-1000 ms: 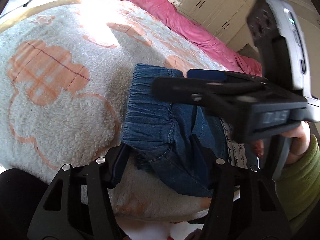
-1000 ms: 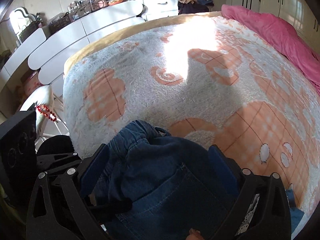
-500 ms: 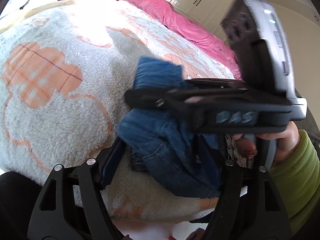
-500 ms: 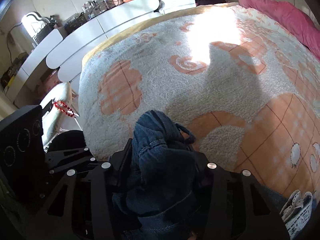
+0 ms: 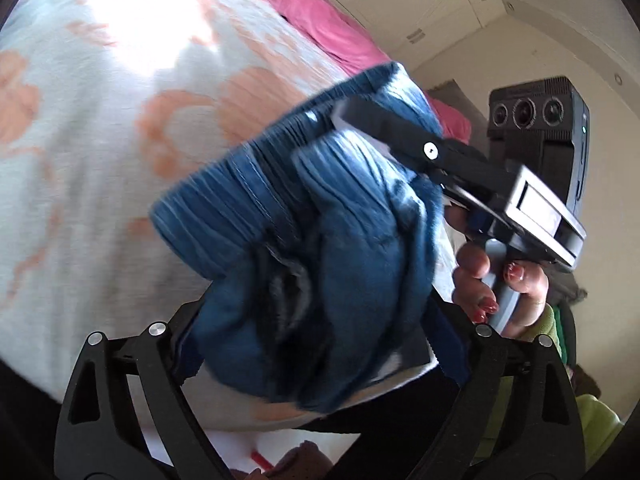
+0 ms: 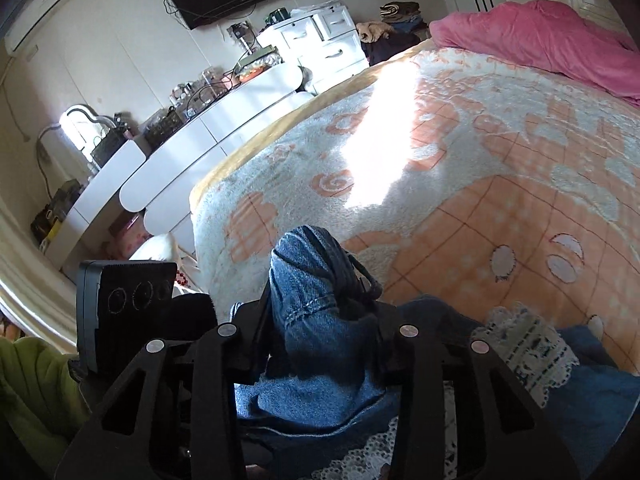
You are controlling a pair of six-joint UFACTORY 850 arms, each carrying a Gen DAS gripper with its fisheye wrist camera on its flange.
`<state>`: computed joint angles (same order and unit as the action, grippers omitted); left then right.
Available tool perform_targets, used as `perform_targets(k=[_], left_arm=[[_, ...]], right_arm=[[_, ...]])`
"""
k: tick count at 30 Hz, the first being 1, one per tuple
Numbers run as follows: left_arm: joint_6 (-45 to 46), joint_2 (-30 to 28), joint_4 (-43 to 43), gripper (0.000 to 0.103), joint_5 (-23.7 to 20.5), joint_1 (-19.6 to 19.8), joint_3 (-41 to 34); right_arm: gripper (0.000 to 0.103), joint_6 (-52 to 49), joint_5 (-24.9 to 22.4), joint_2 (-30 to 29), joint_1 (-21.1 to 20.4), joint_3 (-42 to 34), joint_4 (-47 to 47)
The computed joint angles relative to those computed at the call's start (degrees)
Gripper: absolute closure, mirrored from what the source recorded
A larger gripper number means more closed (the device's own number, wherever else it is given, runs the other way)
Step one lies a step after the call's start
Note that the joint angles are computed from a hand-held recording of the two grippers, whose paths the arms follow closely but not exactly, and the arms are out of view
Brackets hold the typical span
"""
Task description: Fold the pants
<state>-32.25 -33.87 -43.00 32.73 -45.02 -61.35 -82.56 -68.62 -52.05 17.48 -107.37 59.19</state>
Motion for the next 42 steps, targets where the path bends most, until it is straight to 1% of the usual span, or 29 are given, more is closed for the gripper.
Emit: perform_targets(k=[3,9,10,11,13,14,15,16,19,20,21,22,23,24,25,26,27,28,30,33,34,35,37,39,41,42], left_arm=[[8.51,-1.27,-4.89,0.021,-2.52,-0.42,-4.36],[20.17,-3.82,-12.54,0.021,-6.35,-0.75,-11.40],[21.55,-4.37,-13.28,0.021,-7.02,-0.72,-12.57],[22.84,-4.87,-13.91,0.021,-7.79,-0.69,-13.77],[24.10,-6.28,-13.06,0.021,-9.14,-0.96,-16.18],[24.13,-6.39,-11.92,0.020,-9.69,-1.07,-16.23],[25.05,-7.06,-11.45,0.020,-10.89,-1.28,-17.26],[24.97,-7.62,-10.43,0.020,-11.71,-1.38,-17.77],[28.20,-9.47,-11.66,0.020,-14.32,-1.46,-20.44],[29.72,-9.79,-12.96,0.020,-14.83,-1.70,-20.88],[33.64,-11.07,-15.74,0.020,-16.08,-1.32,-23.22],[38.58,-11.55,-19.92,0.020,-16.29,-1.59,-24.06],[43.60,-12.52,-24.56,0.020,-15.55,-2.27,-25.16],[48.18,-12.99,-28.28,0.020,-15.72,-2.26,-26.00],[51.38,-13.31,-31.19,0.020,-15.48,-2.46,-26.50],[52.36,-13.38,-32.10,0.020,-15.37,-2.56,-26.59],[50.99,-13.37,-31.14,0.020,-15.15,-3.00,-26.28],[50.66,-13.40,-30.94,0.020,-15.02,-3.05,-26.15],[50.78,-13.56,-31.37,0.020,-14.59,-3.27,-26.09],[51.34,-12.72,-32.22,0.020,-13.69,-3.56,-25.08],[51.18,-12.01,-32.30,0.020,-13.17,-3.88,-24.15],[52.16,-11.86,-33.25,0.020,-12.80,-3.99,-24.09],[54.69,-11.09,-35.71,0.020,-11.49,-4.52,-23.55],[58.37,-10.58,-39.09,0.019,-10.16,-4.85,-23.64],[61.09,-10.11,-41.51,0.018,-8.62,-5.13,-23.54],[62.42,-9.84,-42.62,0.018,-7.66,-5.30,-23.45]], right_arm=[[0.065,-0.12,-1.42,-0.42,-1.97,-0.83,1.39],[0.061,0.31,-3.24,-1.79,-5.69,-2.17,4.12],[0.057,0.57,-3.69,-2.08,-6.29,-2.35,4.32],[0.050,1.00,-4.16,-2.25,-7.01,-2.40,4.76],[0.043,0.51,-4.27,-2.05,-8.61,-1.46,6.42],[0.040,0.50,-4.00,-2.13,-9.52,-1.30,7.41],[0.039,0.92,-3.40,-2.27,-10.40,-1.20,8.32],[0.038,1.74,-1.80,-2.25,-11.43,-0.92,8.80],[0.038,1.64,4.56,-1.03,-13.28,1.51,7.99],[0.038,0.73,5.46,-0.60,-13.49,2.62,7.94],[0.037,-0.39,5.81,0.23,-13.73,4.23,7.98],[0.037,-1.11,6.09,0.90,-13.76,5.58,7.67],[0.037,-1.41,6.81,1.70,-13.51,7.01,6.92],[0.037,-1.41,8.35,2.47,-13.02,8.32,5.67],[0.037,-1.03,11.97,3.30,-12.25,9.80,3.34],[0.037,-0.34,16.04,3.67,-11.29,10.76,1.37],[0.037,0.23,19.20,3.77,-10.83,11.58,-0.17],[0.037,1.36,20.30,3.04,-10.70,11.41,-0.92],[0.036,2.90,19.28,1.64,-10.95,10.48,-0.80],[0.034,2.56,19.89,1.99,-10.96,11.11,0.05],[0.034,1.73,19.94,2.51,-11.08,11.74,1.15],[0.033,0.27,18.92,3.01,-11.54,12.43,3.41],[0.032,-1.44,17.38,4.50,-12.70,13.87,6.71],[0.032,-3.91,17.23,6.15,-13.51,15.71,10.10],[0.025,-7.25,16.83,8.20,-14.51,18.37,13.67],[0.025,-8.20,16.53,8.86,-15.02,19.09,14.59]])
